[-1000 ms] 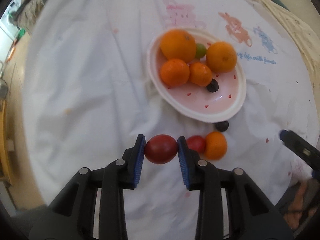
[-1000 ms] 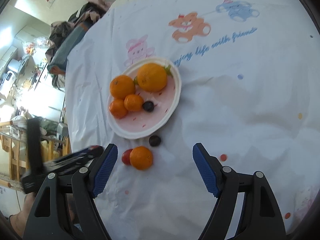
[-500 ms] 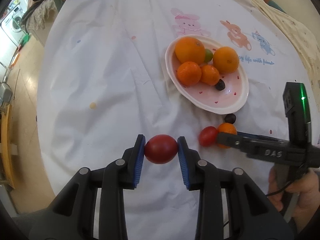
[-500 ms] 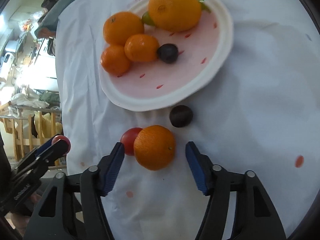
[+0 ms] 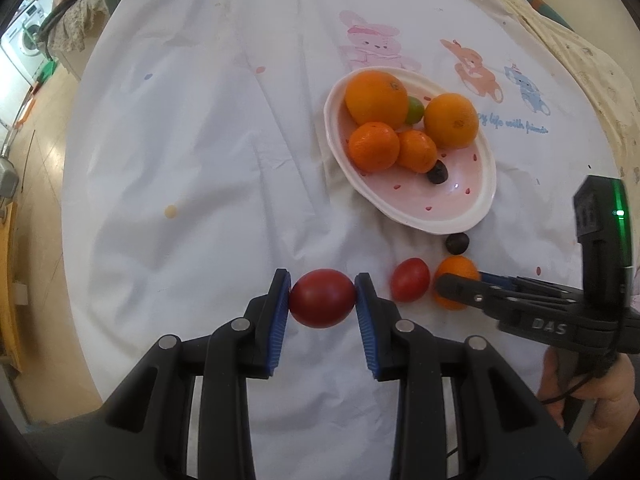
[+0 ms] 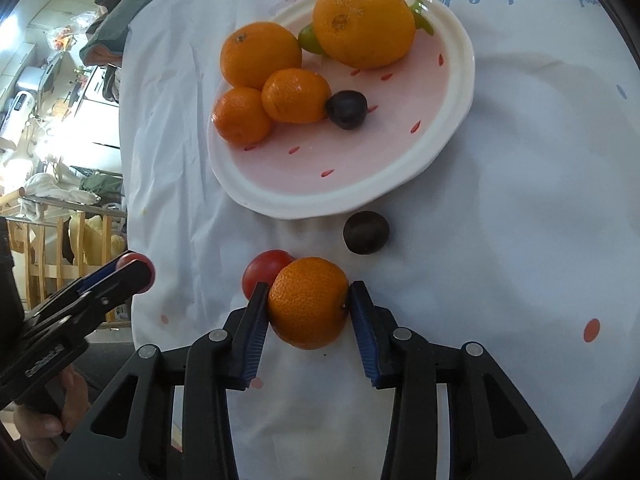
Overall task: Organize fruits
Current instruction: 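Grasp the loose tangerine with the right tool, then carry the red tomato and tangerine up and over the pink plate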
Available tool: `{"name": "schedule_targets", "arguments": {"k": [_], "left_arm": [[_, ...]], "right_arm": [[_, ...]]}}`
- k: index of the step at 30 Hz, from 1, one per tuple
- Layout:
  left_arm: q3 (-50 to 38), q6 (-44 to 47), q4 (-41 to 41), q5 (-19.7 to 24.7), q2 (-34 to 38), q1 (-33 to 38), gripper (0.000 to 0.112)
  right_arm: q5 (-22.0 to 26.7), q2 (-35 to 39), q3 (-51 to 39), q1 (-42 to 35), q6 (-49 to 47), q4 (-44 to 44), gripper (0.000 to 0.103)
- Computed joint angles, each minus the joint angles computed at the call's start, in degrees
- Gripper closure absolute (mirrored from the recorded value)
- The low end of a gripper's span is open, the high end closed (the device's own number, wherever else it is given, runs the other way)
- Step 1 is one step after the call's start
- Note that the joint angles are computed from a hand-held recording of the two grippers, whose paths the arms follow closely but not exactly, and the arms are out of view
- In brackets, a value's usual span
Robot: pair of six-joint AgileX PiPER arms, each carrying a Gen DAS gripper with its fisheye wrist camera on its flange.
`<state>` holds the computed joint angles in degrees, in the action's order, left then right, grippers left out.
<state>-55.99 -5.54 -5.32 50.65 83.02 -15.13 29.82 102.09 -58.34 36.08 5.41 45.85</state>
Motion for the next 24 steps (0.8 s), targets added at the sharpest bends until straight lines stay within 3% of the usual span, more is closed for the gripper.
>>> {"name": "schedule_targets", "arguments": {"k": [9,18,24], "left_arm": [[1.8,-0.5,1.7,-3.7,-0.9,0.2,0.084],[4.0,-3.5,7.0,-5.7,-3.2,-1.9,0.084],[5.3,-4.4,8.7,-6.3,-4.6,-1.1,0.084]], "right_arm": [[-1.5,-5.1,3.4,0.8,7.1,-5.2,0.061],[-2.4,-15.8,10.5,0.5,15.6,-11.2,0.061],[-1.6,-24.8,14.3,0.5,27.2,-21.9,0.061]]}}
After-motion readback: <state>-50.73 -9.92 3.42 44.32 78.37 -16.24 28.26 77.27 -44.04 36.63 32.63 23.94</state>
